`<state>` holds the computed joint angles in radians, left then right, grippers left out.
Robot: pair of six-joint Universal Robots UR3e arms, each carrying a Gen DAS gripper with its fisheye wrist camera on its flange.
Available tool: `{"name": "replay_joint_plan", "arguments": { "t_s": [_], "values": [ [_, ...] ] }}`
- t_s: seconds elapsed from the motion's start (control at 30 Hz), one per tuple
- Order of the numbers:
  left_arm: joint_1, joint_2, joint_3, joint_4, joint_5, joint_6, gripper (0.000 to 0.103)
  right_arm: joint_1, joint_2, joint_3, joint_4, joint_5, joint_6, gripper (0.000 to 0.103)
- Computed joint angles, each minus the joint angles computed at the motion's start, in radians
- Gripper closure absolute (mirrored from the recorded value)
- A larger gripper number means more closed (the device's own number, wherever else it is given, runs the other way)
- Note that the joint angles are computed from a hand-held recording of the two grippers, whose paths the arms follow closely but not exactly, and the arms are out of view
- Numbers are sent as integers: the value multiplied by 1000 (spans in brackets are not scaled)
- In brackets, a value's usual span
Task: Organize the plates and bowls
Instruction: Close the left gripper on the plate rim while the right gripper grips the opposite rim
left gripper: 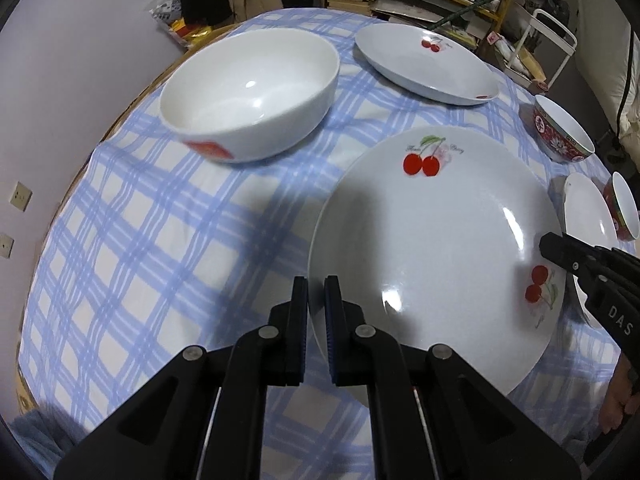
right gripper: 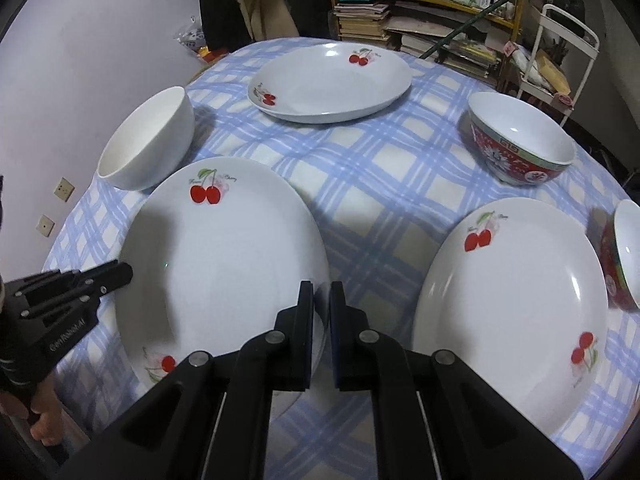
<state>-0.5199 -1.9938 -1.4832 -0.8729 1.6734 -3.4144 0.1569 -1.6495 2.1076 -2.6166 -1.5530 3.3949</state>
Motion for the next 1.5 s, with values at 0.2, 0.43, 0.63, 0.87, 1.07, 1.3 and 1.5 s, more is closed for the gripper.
{"name": "replay_joint_plan", "arguments": {
  "t_s": [0.2,0.43,0.63,0.87,1.07,1.3,1.5],
  "values": [
    [-6,29,-39,-17,9,-10,95,79,11,26,-35,-84,98,94],
    [46,79,-104,-23,-64,-27,95,160,-9,25,-28,-150,160,94],
    [50,90,-113,-55,-76,-29,95,221,2,27,-25,-208,219,94],
    [36,95,-117,-78,-55,-24,94,287,18,23,-20,-281,283,94],
    [38,104,-128,-65,-62,-16,94,279,31,50,-43,-279,281,93],
    [27,109,-129,-69,-49,-13,94,248,34,83,-85,-243,264,92],
    [34,115,-133,-76,-50,-22,94,240,32,94,-112,-219,262,92]
  ]
}}
